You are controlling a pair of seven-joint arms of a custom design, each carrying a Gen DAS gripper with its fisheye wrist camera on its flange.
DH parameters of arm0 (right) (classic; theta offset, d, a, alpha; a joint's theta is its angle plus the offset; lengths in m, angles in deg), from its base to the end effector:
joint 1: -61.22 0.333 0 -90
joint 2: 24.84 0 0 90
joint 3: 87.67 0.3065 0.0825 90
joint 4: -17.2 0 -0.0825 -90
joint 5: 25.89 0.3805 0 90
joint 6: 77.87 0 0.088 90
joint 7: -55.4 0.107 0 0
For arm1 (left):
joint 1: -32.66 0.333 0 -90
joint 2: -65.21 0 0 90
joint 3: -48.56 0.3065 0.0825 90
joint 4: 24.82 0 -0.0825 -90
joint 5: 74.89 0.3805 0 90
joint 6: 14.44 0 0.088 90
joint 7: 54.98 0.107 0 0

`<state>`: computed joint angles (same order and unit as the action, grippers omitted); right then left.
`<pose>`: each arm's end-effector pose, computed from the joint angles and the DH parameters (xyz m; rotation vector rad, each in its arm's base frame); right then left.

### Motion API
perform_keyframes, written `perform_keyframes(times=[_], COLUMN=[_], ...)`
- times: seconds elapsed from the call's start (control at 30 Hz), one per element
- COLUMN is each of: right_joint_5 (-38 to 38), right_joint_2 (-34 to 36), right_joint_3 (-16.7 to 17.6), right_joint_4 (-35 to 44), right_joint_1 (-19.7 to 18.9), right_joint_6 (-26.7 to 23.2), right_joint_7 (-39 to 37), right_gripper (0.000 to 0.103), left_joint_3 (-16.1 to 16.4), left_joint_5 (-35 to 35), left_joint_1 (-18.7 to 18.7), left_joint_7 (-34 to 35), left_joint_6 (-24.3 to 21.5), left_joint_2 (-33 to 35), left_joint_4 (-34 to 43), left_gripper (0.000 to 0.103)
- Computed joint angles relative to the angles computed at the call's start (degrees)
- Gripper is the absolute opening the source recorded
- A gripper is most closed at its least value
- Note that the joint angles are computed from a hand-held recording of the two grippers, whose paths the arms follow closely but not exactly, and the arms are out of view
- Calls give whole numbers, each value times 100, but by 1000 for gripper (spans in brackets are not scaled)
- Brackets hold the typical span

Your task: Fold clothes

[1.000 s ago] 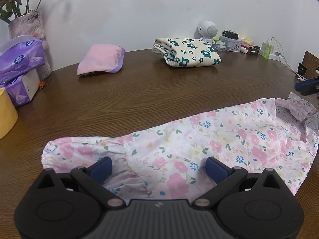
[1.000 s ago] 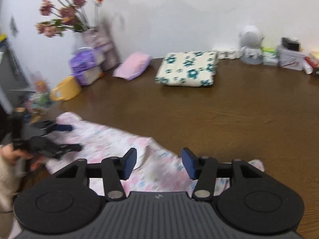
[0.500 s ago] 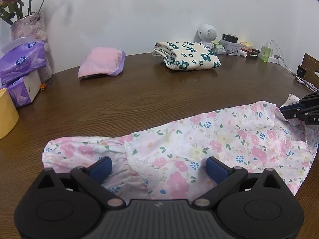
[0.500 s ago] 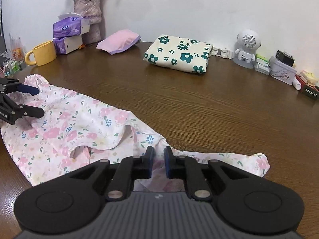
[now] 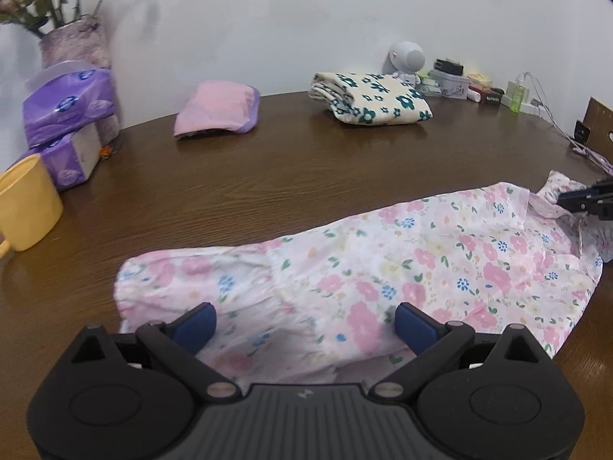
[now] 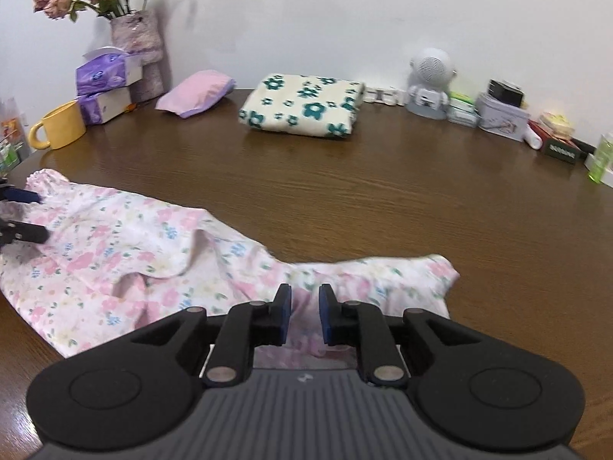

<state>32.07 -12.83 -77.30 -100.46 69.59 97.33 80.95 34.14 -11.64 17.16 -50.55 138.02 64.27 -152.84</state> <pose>0.5949 0.1264 0.3951 -2.0066 1.2550 -0.5642 0.4610 -0.2950 0.4053 -1.7992 1.6747 -0.6840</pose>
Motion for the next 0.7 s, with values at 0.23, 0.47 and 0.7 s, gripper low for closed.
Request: perform_keyframes(times=[0.23,0.47,0.7], right_joint_5=[1010,2056,-395], right_joint_2=[88,-84,175], right_joint_3=[285,149,-768], right_joint_4=[61,208,122], right_joint_1=[-263,-181,505], right_joint_6=[152,51,259], right_joint_7=[-862,-1399,1436], right_gripper=[19,20,22], left_joint_3=[-13,-173,-170], left_joint_5=[-206,144,256], left_joint_1=[178,259,238], left_joint_7=[-394,-842,-937], left_joint_6=[2,-151,-195], left_joint_2=[-565,-592,-556], left_joint_4=[-646,-694,-665], left_gripper=[100,100,101])
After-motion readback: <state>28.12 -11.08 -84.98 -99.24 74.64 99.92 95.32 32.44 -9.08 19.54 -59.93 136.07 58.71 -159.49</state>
